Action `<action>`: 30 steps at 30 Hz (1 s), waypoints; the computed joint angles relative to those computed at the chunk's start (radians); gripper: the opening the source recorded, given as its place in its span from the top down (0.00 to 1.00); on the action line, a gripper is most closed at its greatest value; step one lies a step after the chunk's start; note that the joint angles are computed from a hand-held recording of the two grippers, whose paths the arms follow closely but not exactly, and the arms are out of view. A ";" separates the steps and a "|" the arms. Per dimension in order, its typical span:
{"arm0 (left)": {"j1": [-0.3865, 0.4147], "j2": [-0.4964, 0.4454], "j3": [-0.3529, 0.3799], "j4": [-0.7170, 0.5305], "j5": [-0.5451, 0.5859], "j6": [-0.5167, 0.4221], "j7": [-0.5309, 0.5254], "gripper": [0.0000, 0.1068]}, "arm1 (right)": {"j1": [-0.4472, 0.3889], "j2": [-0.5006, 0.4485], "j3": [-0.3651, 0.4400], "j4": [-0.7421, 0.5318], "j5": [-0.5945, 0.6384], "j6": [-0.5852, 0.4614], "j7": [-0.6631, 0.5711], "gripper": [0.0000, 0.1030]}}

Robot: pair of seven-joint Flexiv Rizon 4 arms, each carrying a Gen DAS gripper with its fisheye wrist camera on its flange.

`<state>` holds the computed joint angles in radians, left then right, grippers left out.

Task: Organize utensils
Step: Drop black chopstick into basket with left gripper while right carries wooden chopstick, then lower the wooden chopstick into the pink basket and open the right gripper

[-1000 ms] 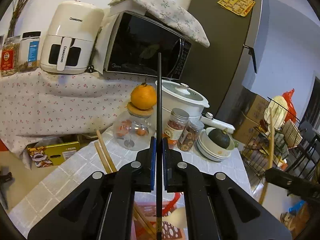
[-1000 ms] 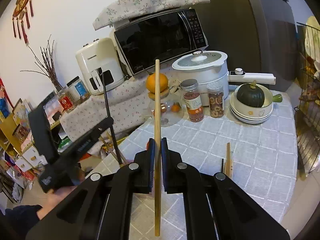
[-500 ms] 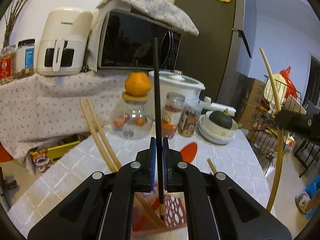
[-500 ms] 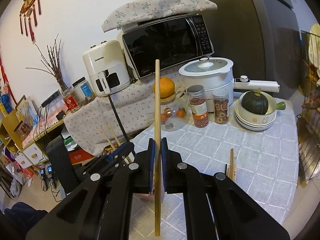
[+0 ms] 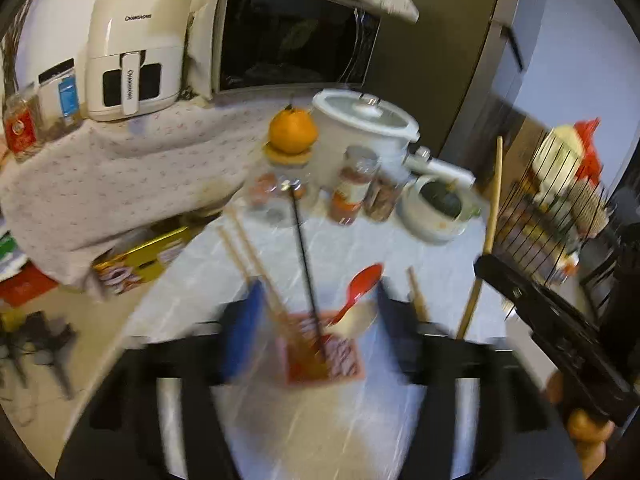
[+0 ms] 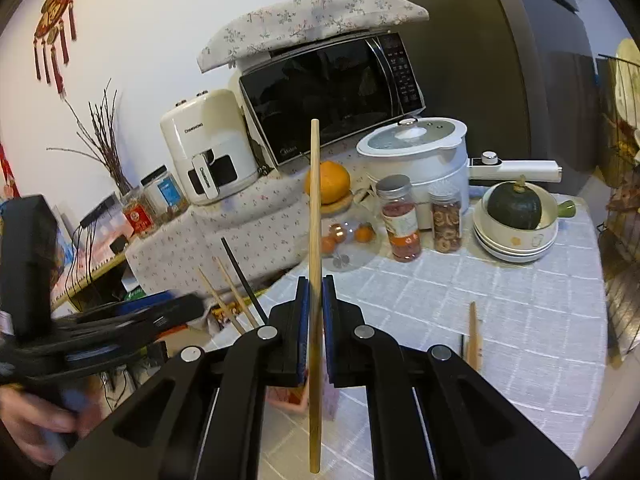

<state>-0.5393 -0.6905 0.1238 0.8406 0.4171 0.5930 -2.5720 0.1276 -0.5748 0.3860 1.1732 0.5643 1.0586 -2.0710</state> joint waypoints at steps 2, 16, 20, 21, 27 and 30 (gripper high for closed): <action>0.014 0.034 -0.013 0.042 -0.030 -0.026 0.014 0.36 | 0.022 -0.007 -0.007 0.006 -0.006 0.045 0.005 0.93; 0.131 0.131 -0.065 0.284 -0.203 0.013 -0.121 0.33 | 0.151 -0.098 0.026 0.010 -0.166 0.371 -0.008 0.93; 0.146 0.156 -0.073 0.332 -0.223 0.058 -0.143 0.33 | 0.182 -0.104 -0.015 0.070 -0.263 0.403 0.020 0.92; 0.143 0.158 -0.071 0.330 -0.217 0.058 -0.146 0.33 | 0.180 -0.101 -0.018 0.084 -0.282 0.401 0.025 0.92; 0.137 0.149 -0.076 0.305 -0.201 0.049 -0.138 0.32 | 0.085 -0.067 0.046 0.109 -0.334 0.321 0.079 0.92; 0.130 0.137 -0.079 0.285 -0.196 0.057 -0.120 0.32 | 0.043 -0.037 0.051 0.105 -0.341 0.248 0.098 0.92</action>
